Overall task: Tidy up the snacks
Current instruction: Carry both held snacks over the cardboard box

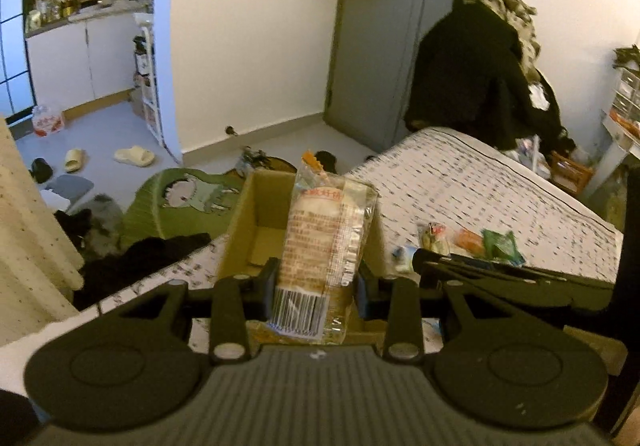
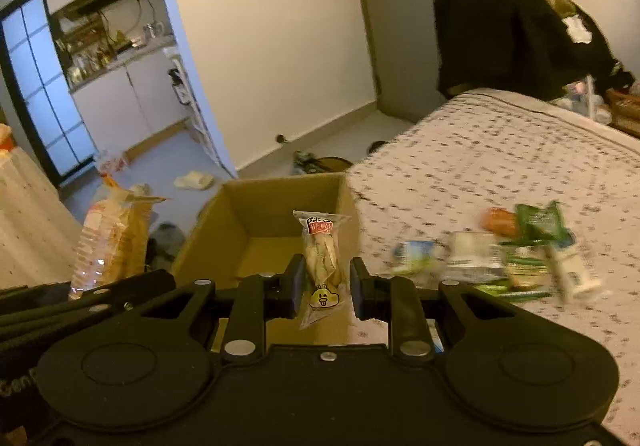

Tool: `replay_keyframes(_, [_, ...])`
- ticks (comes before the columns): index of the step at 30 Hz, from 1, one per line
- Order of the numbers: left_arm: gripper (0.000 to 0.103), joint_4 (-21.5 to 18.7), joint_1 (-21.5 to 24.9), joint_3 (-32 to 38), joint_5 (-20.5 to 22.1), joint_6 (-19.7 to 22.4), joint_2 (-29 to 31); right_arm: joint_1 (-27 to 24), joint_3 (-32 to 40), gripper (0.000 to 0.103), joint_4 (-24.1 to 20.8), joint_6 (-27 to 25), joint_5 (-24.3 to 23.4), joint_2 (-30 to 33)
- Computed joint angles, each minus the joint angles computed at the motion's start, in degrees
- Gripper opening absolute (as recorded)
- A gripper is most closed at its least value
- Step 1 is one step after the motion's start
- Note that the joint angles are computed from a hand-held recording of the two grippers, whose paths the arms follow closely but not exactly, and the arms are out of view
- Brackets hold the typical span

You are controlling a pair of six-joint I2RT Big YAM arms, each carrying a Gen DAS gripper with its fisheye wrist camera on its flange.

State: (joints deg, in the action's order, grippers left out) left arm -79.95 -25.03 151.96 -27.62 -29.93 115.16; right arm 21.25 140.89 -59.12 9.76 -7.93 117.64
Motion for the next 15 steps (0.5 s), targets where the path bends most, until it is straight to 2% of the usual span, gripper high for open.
replay_keyframes(7, [0.036,1.39,2.98,-3.03,-0.45,-0.55,-1.75,1.17,1.96,0.023,0.77,5.07,-1.14,2.73])
replay_keyframes(12, [0.036,2.72,5.43,-4.67,0.62,-0.89,-2.34,1.4,0.41,0.024,1.7,4.63,-1.18,1.99])
replay_keyframes(15, [0.036,4.52,6.56,-6.83,2.69,-0.69,-2.7,1.42,2.62,0.024,0.13,5.0,-1.83,3.32])
